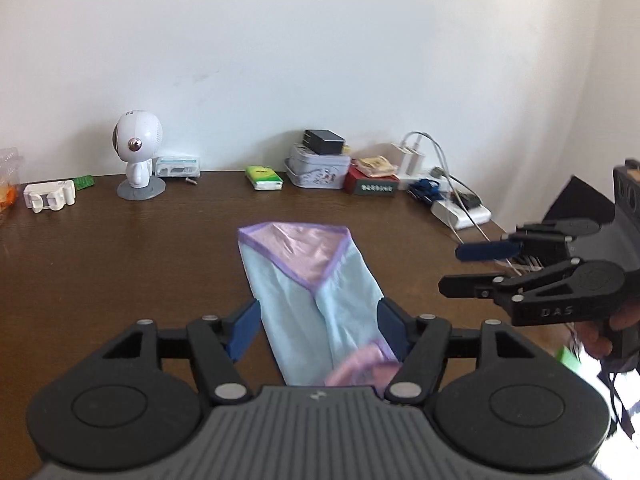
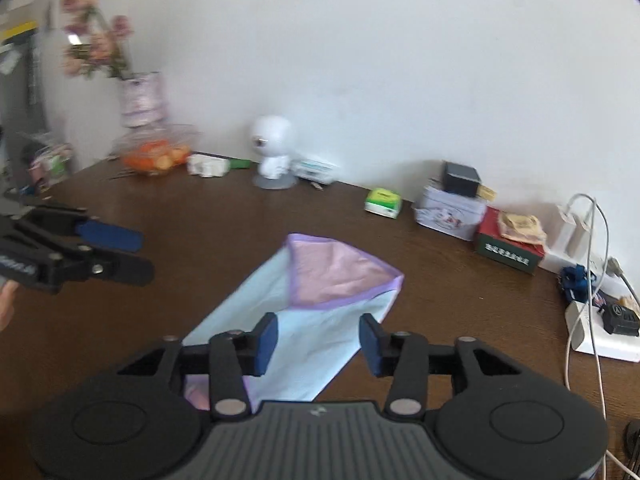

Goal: Fold clothes

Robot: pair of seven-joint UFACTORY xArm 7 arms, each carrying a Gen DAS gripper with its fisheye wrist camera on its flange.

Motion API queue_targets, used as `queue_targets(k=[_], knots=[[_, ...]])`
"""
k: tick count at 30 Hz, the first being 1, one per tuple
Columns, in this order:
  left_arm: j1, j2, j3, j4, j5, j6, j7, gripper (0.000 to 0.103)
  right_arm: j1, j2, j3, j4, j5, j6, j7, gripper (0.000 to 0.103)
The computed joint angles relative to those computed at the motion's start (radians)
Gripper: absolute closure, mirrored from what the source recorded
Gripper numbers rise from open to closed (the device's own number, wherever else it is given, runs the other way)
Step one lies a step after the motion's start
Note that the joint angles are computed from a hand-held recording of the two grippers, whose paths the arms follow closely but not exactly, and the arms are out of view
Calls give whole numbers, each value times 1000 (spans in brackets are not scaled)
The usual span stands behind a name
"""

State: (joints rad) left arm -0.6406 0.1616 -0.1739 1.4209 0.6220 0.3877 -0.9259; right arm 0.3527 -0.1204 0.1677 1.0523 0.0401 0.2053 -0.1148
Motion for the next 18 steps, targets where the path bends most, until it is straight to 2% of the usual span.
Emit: queue_targets(k=[2, 3, 5, 6, 7, 9, 11, 13, 14, 16, 17, 18], knots=[[-21, -99, -25, -154, 39, -42, -38, 40, 107, -145, -35, -198, 76, -134, -182, 43], [-13, -134, -49, -229, 11, -103, 4, 40, 187, -192, -78, -260, 106, -155, -254, 43], [-5, -159, -90, -305, -7, -152, 82, 39, 331, -262, -153, -339, 156, -127, -362, 45], [-4, -155, -106, -312, 11, -140, 95, 39, 361, -278, -158, -364, 166, -113, -389, 46], [-5, -143, -116, -297, 63, -102, 67, 39, 349, -275, -133, -376, 157, -110, -387, 50], [-14, -121, -119, -277, 172, -58, -8, 39, 262, -248, -41, -378, 106, -117, -329, 52], [-16, -113, -110, -286, 205, -76, -60, 40, 202, -221, 15, -379, 61, -136, -273, 53], [-11, -110, -100, -305, 213, -121, -87, 43, 222, -203, -1, -380, 60, -137, -264, 57], [-6, -107, -96, -315, 205, -143, -76, 46, 227, -194, -4, -378, 56, -136, -263, 59], [-1, -99, -89, -320, 190, -156, -46, 47, 188, -180, 30, -380, 12, -136, -238, 67], [-16, -99, -64, -322, 189, -164, -45, 50, 182, -178, 33, -394, -2, -154, -235, 69], [9, -101, -82, -330, 147, -183, -12, 52, 197, -176, 17, -406, 0, -175, -242, 70]])
